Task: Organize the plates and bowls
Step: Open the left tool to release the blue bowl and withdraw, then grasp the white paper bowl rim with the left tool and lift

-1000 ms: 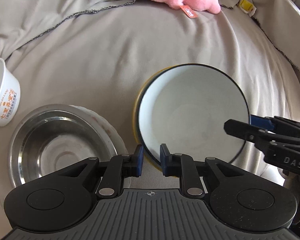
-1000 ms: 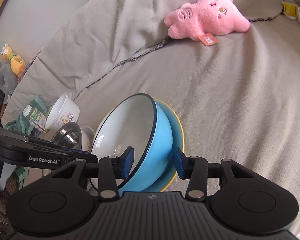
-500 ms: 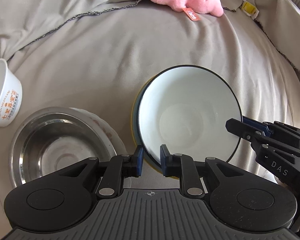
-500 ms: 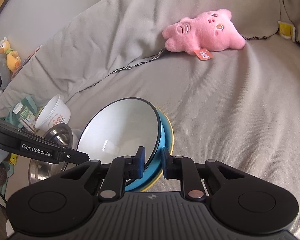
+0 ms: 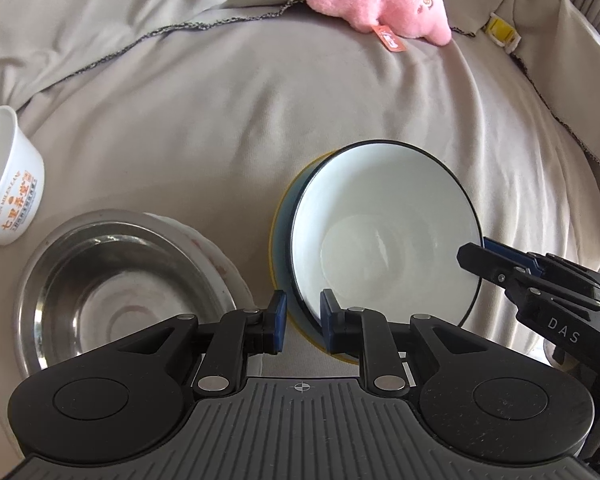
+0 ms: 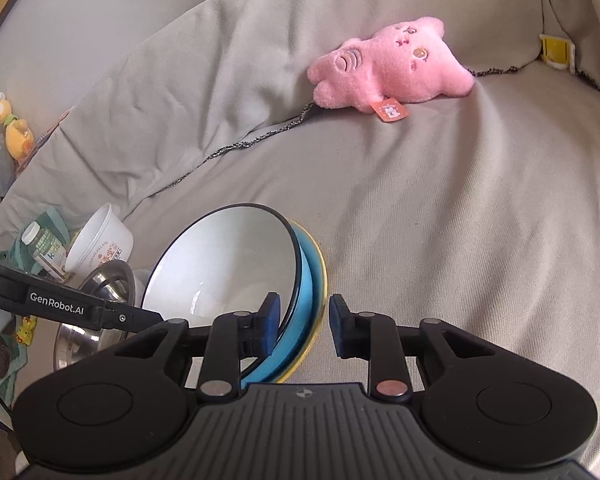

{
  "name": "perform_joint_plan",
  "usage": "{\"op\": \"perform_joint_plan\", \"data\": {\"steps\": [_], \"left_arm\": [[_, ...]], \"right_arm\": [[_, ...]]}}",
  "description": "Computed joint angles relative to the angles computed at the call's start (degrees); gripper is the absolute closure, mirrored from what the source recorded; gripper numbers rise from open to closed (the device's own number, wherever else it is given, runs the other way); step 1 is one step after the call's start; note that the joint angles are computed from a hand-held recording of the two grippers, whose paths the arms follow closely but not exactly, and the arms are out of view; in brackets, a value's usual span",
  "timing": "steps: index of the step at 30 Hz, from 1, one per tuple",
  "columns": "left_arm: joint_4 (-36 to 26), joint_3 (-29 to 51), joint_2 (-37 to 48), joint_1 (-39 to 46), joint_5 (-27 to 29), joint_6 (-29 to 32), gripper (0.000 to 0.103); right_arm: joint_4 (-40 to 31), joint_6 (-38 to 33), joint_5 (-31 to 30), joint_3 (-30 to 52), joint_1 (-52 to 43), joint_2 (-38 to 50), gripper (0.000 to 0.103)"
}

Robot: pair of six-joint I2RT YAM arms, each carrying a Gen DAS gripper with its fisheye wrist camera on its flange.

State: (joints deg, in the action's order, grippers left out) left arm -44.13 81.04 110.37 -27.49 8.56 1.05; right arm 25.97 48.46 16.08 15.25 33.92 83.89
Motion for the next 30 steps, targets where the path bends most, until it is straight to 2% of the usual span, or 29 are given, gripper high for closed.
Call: {"op": "perform_joint_plan", "data": {"steps": [2, 5, 8, 12, 16, 18, 21, 22, 24, 25, 26, 27, 30], "left_arm": [[0.5, -0.1, -0.3, 0.0, 0.4, -0.1, 0.082], [0.7, 0.3, 0.0, -0.2, 0.3, -0.5, 0.082], [0.2, 0.8, 0.3, 0.2, 1.0, -1.2, 0.082], [2.4, -1.3, -2.1, 3.0, 4.2, -1.4, 0.082], [7.4, -5.8, -6.3, 9.4, 11.1, -2.0, 0.082], [12.2, -9.9, -9.1, 13.4, 14.8, -2.4, 0.082], [26.6, -19.7, -14.8, 21.1, 19.4, -4.0, 0.082], [33.2, -23.6, -16.7, 24.4, 20.1, -6.0, 0.082], [43.4, -28.2, -17.6, 31.2, 20.9, -11.0, 0.082], [47.3, -29.1, -16.6, 34.4, 20.3, -13.8, 0.082], [49.4, -28.4, -14.6, 37.1, 19.2, -16.0, 0.081], [49.0, -25.4, -11.1, 40.0, 18.2, -17.9, 0.081], [41.3, -12.0, 0.7, 45.3, 18.6, -20.4, 0.081]], "right_arm": [[2.3, 0.1, -3.2, -0.8, -1.6, 0.8, 0.08], [5.3, 1.2, -3.6, -1.6, -2.0, 1.9, 0.08], [4.2, 0.8, -3.0, -0.5, -1.8, 2.4, 0.08], [-2.3, 0.6, -1.2, 1.3, -0.2, -0.9, 0.079], [-13.5, 0.6, 3.0, 5.7, 1.6, -6.4, 0.079], [-19.2, 0.1, 4.9, 9.8, 2.6, -7.0, 0.079], [-27.0, -1.3, 7.9, 18.6, 4.8, -3.9, 0.076], [-29.0, -1.7, 8.6, 21.8, 5.5, -1.9, 0.075], [-33.1, -2.9, 8.8, 29.9, 6.5, 3.5, 0.063], [-35.0, -3.6, 8.7, 34.0, 6.8, 6.2, 0.061], [-37.3, -4.6, 8.9, 38.9, 7.2, 9.6, 0.057], [-39.9, -5.6, 9.2, 44.1, 7.7, 13.2, 0.055], [-47.7, -8.2, 8.3, 61.4, 8.0, 24.7, 0.051]]}}
